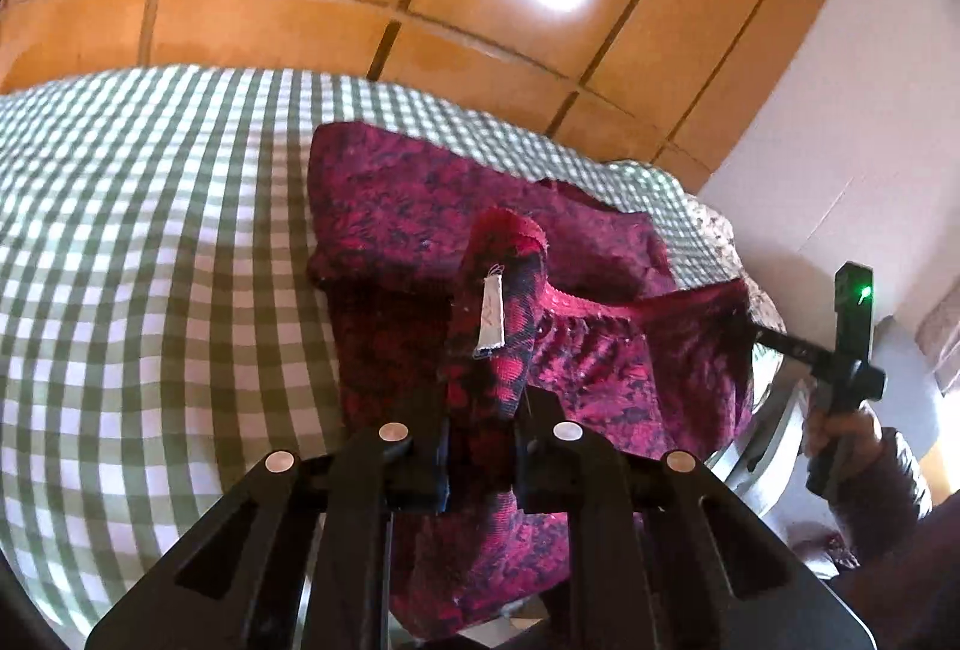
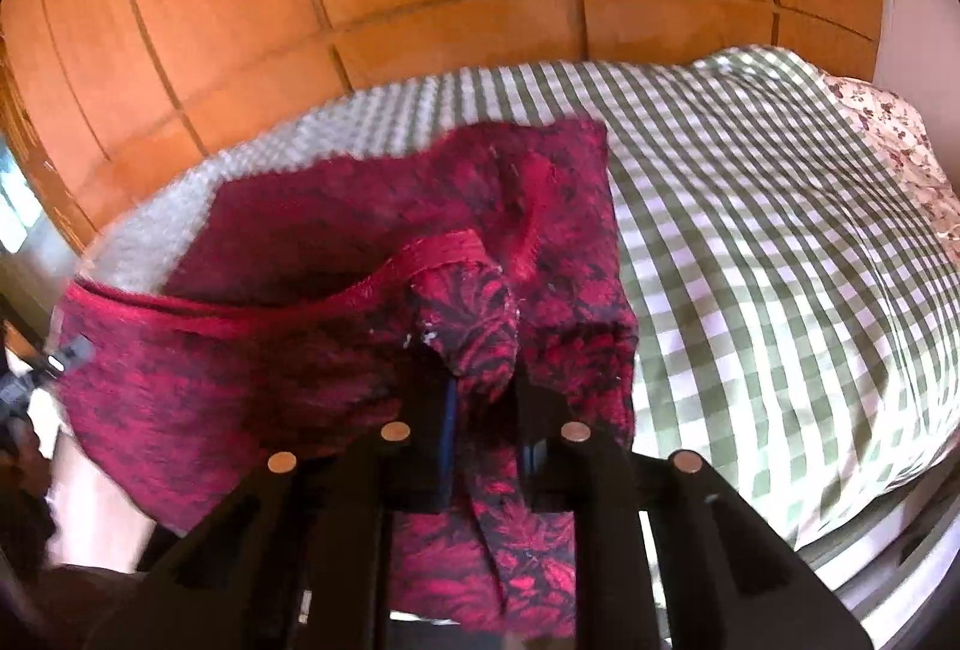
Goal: Fold small clothes
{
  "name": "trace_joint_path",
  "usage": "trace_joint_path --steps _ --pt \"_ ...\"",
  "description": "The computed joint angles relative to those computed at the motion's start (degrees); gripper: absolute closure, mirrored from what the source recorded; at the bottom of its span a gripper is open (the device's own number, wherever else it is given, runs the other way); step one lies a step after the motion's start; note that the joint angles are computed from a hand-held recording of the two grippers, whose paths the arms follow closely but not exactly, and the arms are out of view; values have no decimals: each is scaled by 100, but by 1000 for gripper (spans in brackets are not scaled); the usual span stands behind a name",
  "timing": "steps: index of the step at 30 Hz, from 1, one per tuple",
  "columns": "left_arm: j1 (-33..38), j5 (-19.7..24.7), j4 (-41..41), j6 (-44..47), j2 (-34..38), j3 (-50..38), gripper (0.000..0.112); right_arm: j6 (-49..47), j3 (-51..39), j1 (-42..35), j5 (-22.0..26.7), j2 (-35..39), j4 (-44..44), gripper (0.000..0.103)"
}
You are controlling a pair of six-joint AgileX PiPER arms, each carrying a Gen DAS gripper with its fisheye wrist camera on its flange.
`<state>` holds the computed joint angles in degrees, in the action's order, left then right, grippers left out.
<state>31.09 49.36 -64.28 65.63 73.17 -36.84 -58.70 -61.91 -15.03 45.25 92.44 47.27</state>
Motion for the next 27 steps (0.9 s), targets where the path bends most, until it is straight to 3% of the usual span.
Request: trace_joint_path --steps 7,12,16,21,27 --pt "26 -18 -379 -39 85 -552 99 261 -901 -7 383 303 518 88" --pt "-377 -593 -433 -289 709 -1361 99 826 -1998 389 151 1041 434 89" --pt "-777 -1142 -183 -757 1466 -2113 99 1560 -3053 761 -67 1783 -80 88" --pt "-1197 -1717 694 -1864 2486 -3217 99 2640 -4464 1177 -248 2831 -957 88" --pt "-1481 -1834 2125 -3547 3754 -4550 99 4244 -6314 1577 52 4272 -2559 88"
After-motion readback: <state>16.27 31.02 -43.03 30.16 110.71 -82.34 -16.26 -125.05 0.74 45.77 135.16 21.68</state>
